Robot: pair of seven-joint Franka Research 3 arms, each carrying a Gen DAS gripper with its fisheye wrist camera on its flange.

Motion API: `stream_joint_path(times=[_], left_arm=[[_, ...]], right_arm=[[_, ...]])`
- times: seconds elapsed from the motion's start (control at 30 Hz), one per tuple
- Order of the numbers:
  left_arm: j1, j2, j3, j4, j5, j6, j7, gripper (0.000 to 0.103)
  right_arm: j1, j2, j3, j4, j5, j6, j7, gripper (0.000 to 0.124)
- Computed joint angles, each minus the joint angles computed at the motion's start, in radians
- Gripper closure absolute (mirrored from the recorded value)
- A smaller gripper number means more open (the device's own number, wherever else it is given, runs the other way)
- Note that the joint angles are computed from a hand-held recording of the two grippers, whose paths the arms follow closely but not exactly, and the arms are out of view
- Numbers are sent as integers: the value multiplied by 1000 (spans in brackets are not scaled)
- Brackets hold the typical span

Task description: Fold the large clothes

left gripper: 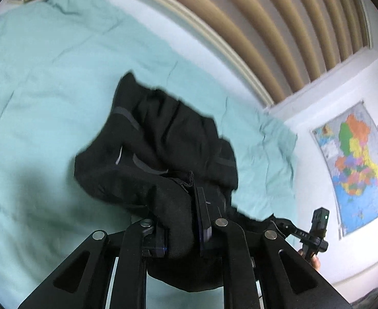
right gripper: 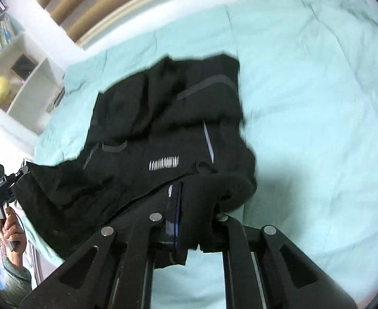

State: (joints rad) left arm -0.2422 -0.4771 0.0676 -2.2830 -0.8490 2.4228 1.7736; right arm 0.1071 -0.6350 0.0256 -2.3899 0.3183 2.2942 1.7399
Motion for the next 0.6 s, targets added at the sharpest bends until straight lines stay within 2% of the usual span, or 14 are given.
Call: stream_joint_path(times=[0.13,0.23,0.3,0.37,0.5,0.6], left_arm=[[13,151,-13,147,-19,63,-20,87],[48,274,-59,271,12,103,-67,87],[77,401,-97,400,79,126,-131,87],[102,506,-132,507,209,133,-225,86],[112,758,-154,761,462,80,-433,86],[128,929,-164,931,529,-18,-520,83]], right_arm=[[-16,149,-18,146,-15,44,-20,111],[-25,280,-31,268,-16,72,-15,112],[-31,399,-35,377,-19,85,8,111],[-32,523,-42,491,-17,87,32,111],[-35,765,-57,723,-17,45,91,111],[-38,958,-64,913,-34,-42,149,105]])
